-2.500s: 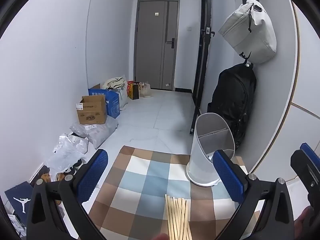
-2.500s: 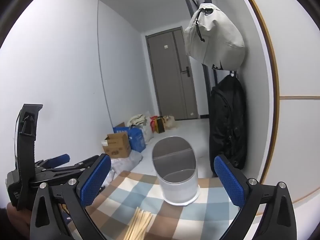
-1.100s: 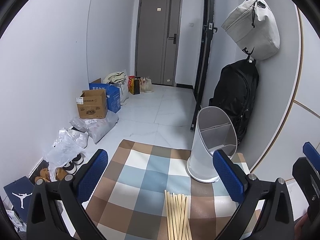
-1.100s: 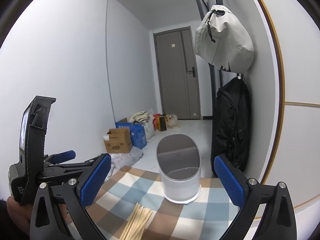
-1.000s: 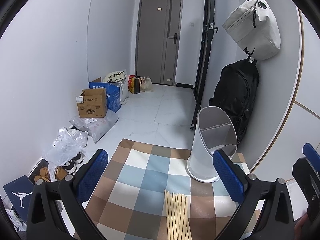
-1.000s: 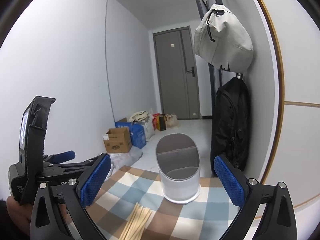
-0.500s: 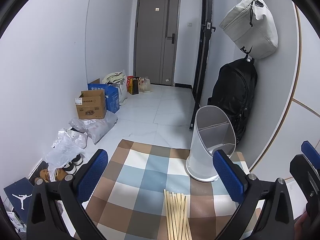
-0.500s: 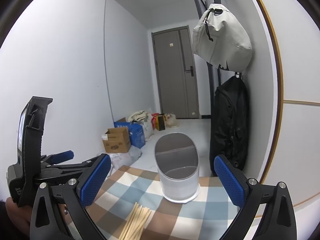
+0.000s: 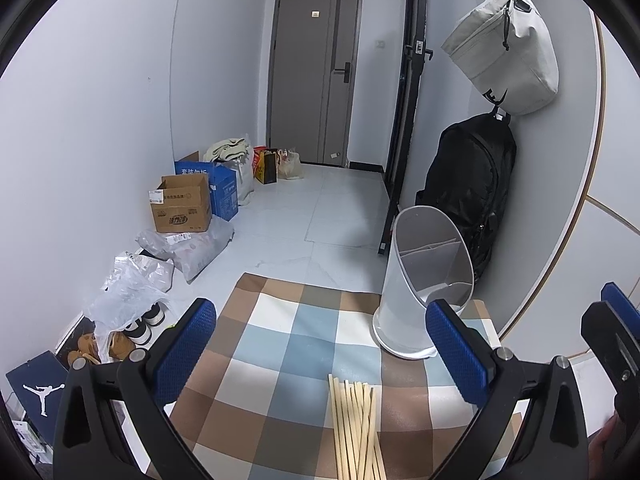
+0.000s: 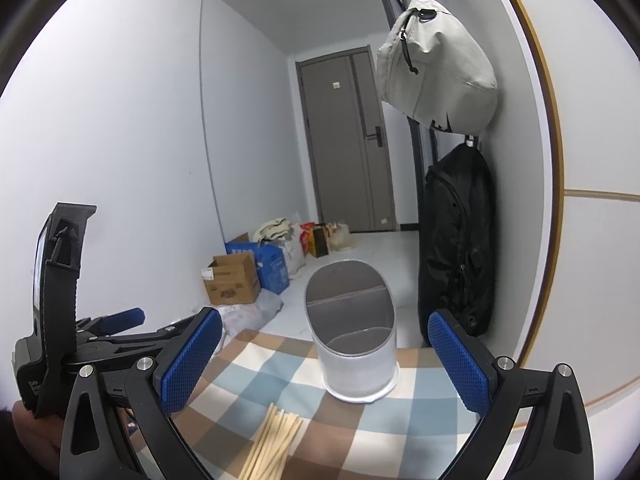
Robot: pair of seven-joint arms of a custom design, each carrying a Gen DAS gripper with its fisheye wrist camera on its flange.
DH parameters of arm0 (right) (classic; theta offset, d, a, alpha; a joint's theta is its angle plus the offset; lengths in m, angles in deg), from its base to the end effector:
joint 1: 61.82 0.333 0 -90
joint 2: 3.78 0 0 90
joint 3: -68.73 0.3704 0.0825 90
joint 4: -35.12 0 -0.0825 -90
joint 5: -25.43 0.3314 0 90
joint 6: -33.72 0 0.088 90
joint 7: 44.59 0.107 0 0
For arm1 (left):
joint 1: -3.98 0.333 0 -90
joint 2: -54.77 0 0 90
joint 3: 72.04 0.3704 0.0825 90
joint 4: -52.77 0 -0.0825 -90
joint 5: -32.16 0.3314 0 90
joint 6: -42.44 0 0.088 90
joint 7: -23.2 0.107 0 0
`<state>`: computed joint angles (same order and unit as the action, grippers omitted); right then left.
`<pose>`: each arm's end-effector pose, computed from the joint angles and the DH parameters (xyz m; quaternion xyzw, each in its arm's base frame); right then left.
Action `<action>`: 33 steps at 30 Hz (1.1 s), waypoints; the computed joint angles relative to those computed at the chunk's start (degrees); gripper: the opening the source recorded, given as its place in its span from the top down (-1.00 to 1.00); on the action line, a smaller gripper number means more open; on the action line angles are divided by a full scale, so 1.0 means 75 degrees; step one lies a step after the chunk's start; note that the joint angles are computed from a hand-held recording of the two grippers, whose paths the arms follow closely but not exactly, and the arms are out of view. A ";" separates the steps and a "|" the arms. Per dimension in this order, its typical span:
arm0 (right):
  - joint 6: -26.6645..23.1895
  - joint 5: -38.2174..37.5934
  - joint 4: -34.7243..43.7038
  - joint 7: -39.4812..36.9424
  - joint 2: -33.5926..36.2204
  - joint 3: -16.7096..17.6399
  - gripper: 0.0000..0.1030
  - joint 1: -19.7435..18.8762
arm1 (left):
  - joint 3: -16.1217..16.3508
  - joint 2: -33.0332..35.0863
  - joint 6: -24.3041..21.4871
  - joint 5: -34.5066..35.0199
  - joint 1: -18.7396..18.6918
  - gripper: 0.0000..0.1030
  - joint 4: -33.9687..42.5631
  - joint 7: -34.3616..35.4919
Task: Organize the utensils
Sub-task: 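Lower the right tool onto the wooden chopstick pile and close on a chopstick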
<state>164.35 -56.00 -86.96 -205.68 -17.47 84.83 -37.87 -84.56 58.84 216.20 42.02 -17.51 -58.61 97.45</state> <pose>0.3599 0.2931 0.6364 -0.4534 0.6546 -0.4504 0.4038 0.4760 -0.3307 0.6475 -0.4563 0.7437 -0.4420 0.2080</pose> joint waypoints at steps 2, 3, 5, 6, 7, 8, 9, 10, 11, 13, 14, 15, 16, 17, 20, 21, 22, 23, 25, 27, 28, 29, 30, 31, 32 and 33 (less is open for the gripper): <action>0.0022 0.0040 0.0018 -0.0044 0.0007 -0.0008 -1.00 0.0009 | -0.0002 0.0016 -0.0023 -0.0029 0.0010 -0.98 0.0015 0.0025; 0.0060 0.0034 0.0010 -0.0039 0.0005 -0.0020 -1.00 0.0007 | -0.0023 0.0025 -0.0051 -0.0117 0.0032 -0.98 0.0024 0.0097; 0.0095 0.0092 0.0033 -0.0062 0.0039 -0.0041 -1.00 -0.0003 | -0.0064 0.0058 -0.0118 -0.0321 0.0070 -0.98 0.0056 0.0266; 0.0128 0.0128 0.0044 -0.0075 0.0057 -0.0061 -1.00 -0.0010 | -0.0053 0.0074 -0.0130 -0.0333 0.0064 -0.98 0.0061 0.0285; 0.0170 0.0176 0.0061 -0.0091 0.0086 -0.0084 -1.00 -0.0018 | -0.0067 0.0096 -0.0174 -0.0408 0.0074 -0.98 0.0089 0.0368; 0.0214 0.0254 0.0085 -0.0138 0.0126 -0.0111 -1.00 -0.0026 | -0.0139 0.0110 -0.0228 -0.0654 0.0128 -0.98 0.0106 0.0603; 0.0246 0.0410 0.0127 -0.0263 0.0187 -0.0147 -1.00 -0.0031 | -0.0203 0.0115 -0.0265 -0.0906 0.0174 -0.98 0.0100 0.0836; 0.0285 0.0591 0.0168 -0.0408 0.0250 -0.0189 -1.00 -0.0035 | -0.0238 0.0139 -0.0362 -0.1098 0.0202 -0.98 0.0133 0.1021; 0.0402 0.0833 0.0200 -0.0580 0.0324 -0.0265 -1.00 -0.0044 | -0.0218 0.0149 -0.0449 -0.1136 0.0188 -0.98 0.0150 0.1075; 0.0797 0.1394 0.0220 -0.0957 0.0474 -0.0453 -1.00 -0.0079 | -0.0200 0.0228 -0.0769 -0.1210 0.0188 -0.98 0.0257 0.1235; 0.1023 0.1826 0.0231 -0.1267 0.0577 -0.0569 -1.00 -0.0099 | -0.0220 0.0267 -0.0919 -0.1340 0.0210 -0.98 0.0314 0.1374; 0.1184 0.2202 0.0221 -0.1526 0.0656 -0.0643 -1.00 -0.0120 | -0.0202 0.0339 -0.1156 -0.1393 0.0216 -0.98 0.0420 0.1423; 0.1458 0.2679 0.0196 -0.1852 0.0754 -0.0759 -0.99 -0.0148 | -0.0170 0.0416 -0.1397 -0.1408 0.0215 -0.98 0.0532 0.1433; 0.1777 0.3055 0.0135 -0.2113 0.0819 -0.0860 -0.96 -0.0189 | -0.0177 0.0486 -0.1614 -0.1514 0.0245 -0.98 0.0639 0.1542; 0.2591 0.4341 0.0007 -0.3079 0.1103 -0.1081 -0.85 -0.0290 | -0.0094 0.0740 -0.2310 -0.1616 0.0285 -0.98 0.1019 0.1599; 0.2798 0.4806 -0.0030 -0.3456 0.1206 -0.1135 -0.81 -0.0310 | -0.0053 0.0823 -0.2533 -0.1602 0.0295 -0.98 0.1148 0.1589; 0.2962 0.5215 -0.0063 -0.3772 0.1304 -0.1172 -0.72 -0.0331 | -0.0025 0.0850 -0.2682 -0.1591 0.0303 -0.98 0.1208 0.1585; 0.3142 0.5617 -0.0096 -0.4090 0.1399 -0.1207 -0.71 -0.0349 | 0.0003 0.0922 -0.2841 -0.1578 0.0314 -0.98 0.1316 0.1575; 0.3521 0.6615 -0.0191 -0.4801 0.1592 -0.1276 -0.63 -0.0369 | 0.0047 0.1020 -0.3013 -0.1588 0.0340 -0.98 0.1456 0.1547; 0.3795 0.7633 -0.0257 -0.5484 0.1774 -0.1302 -0.49 -0.0377 | 0.0093 0.1085 -0.3212 -0.1496 0.0327 -0.98 0.1576 0.1474; 0.3884 0.8142 -0.0275 -0.5822 0.1865 -0.1303 -0.42 -0.0384 | 0.0080 0.1124 -0.3315 -0.1553 0.0356 -0.98 0.1639 0.1510; 0.3937 0.8571 -0.0270 -0.6167 0.1954 -0.1290 -0.37 -0.0389 | 0.0075 0.1147 -0.3347 -0.1594 0.0377 -0.98 0.1662 0.1534; 0.3823 0.8821 -0.0186 -0.6409 0.2046 -0.1272 -0.24 -0.0385 | 0.0082 0.1169 -0.3398 -0.1587 0.0380 -0.98 0.1702 0.1539; 0.3684 0.8914 -0.0092 -0.6516 0.2123 -0.1264 -0.17 -0.0376 | 0.0097 0.1188 -0.3457 -0.1560 0.0375 -0.98 0.1744 0.1527; 0.3631 0.9029 -0.0036 -0.6655 0.2190 -0.1260 -0.13 -0.0375 | 0.0104 0.1192 -0.3498 -0.1560 0.0381 -0.98 0.1758 0.1519; 0.3518 0.9132 0.0042 -0.6790 0.2255 -0.1256 -0.04 -0.0374 | 0.0100 0.1217 -0.3536 -0.1590 0.0399 -0.98 0.1805 0.1540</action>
